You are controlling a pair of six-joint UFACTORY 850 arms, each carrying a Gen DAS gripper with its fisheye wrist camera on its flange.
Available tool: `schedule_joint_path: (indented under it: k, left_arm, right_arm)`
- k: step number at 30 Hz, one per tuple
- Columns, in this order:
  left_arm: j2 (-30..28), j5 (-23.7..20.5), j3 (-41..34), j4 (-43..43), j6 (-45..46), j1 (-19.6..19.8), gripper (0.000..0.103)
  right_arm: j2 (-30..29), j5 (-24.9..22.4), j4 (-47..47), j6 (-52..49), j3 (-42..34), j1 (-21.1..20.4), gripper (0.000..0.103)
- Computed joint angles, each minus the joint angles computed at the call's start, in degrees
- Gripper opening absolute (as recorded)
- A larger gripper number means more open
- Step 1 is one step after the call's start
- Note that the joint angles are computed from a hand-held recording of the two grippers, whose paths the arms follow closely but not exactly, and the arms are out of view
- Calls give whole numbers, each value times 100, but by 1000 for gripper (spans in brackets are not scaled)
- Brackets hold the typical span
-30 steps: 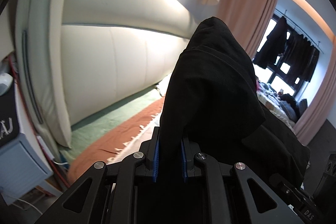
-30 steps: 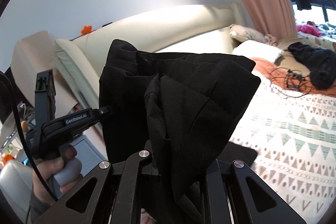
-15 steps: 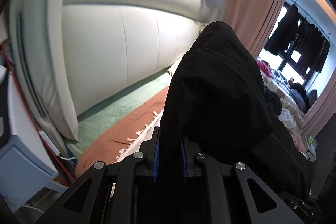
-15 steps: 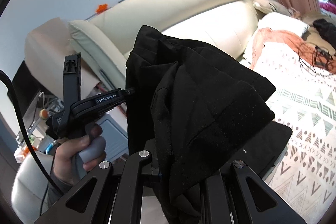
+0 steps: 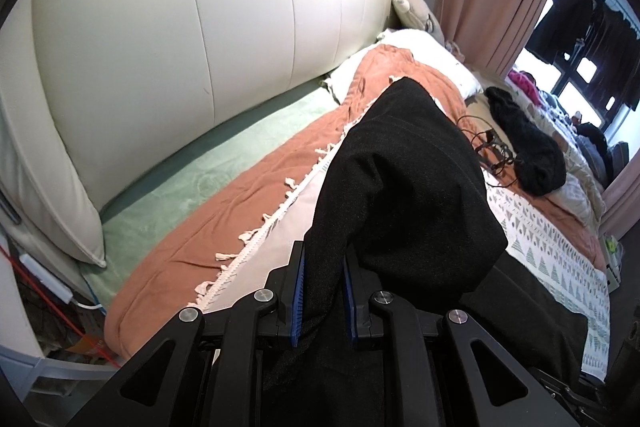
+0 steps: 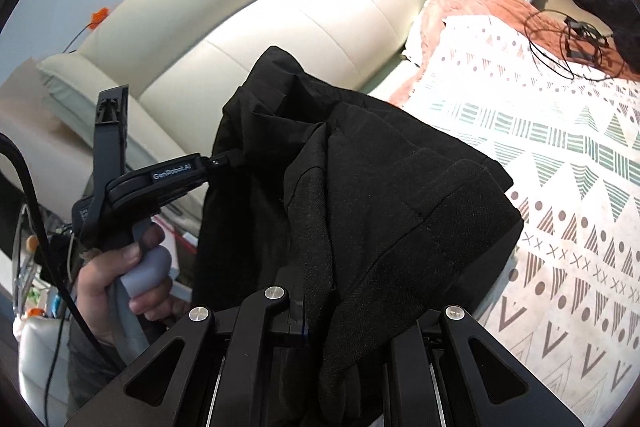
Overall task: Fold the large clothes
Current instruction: 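Carry the held shirt with both grippers toward the bed's headboard side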
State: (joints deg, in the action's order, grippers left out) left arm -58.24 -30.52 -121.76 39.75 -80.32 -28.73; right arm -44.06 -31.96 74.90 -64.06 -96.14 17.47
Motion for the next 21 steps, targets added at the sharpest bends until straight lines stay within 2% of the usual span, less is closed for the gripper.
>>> schedule_joint_path:
  k: [4, 7, 11, 13, 15, 19, 21]
  left_arm:
    - [-425, -264, -684, -573, 534, 14, 21]
    - [-657, -739, -1041, -681, 743, -2, 27]
    - [-175, -567, -165, -385, 356, -39, 32]
    - [50, -714, 251, 3, 5, -105, 33]
    - [423, -665, 945, 467, -497, -168, 33]
    - [1001, -523, 2006, 1010, -1517, -240, 33]
    - [1263, -537, 2481, 1342, -2074, -319, 34]
  right_arm:
    - [-411, -44, -334, 480, -454, -76, 12]
    - [-776, -76, -725, 958, -908, -110, 12]
    - [-1383, -41, -1514, 1805, -1592, -134, 12]
    - [-1698, -264, -1649, 2022, -1977, -189, 11]
    - [-1910, -397, -1870, 2312, -2251, -227, 11]
    - [-1954, -442, -1777, 2258, -2308, -265, 10]
    - [-1913, -299, -1818, 2231, -2252, -244, 10]
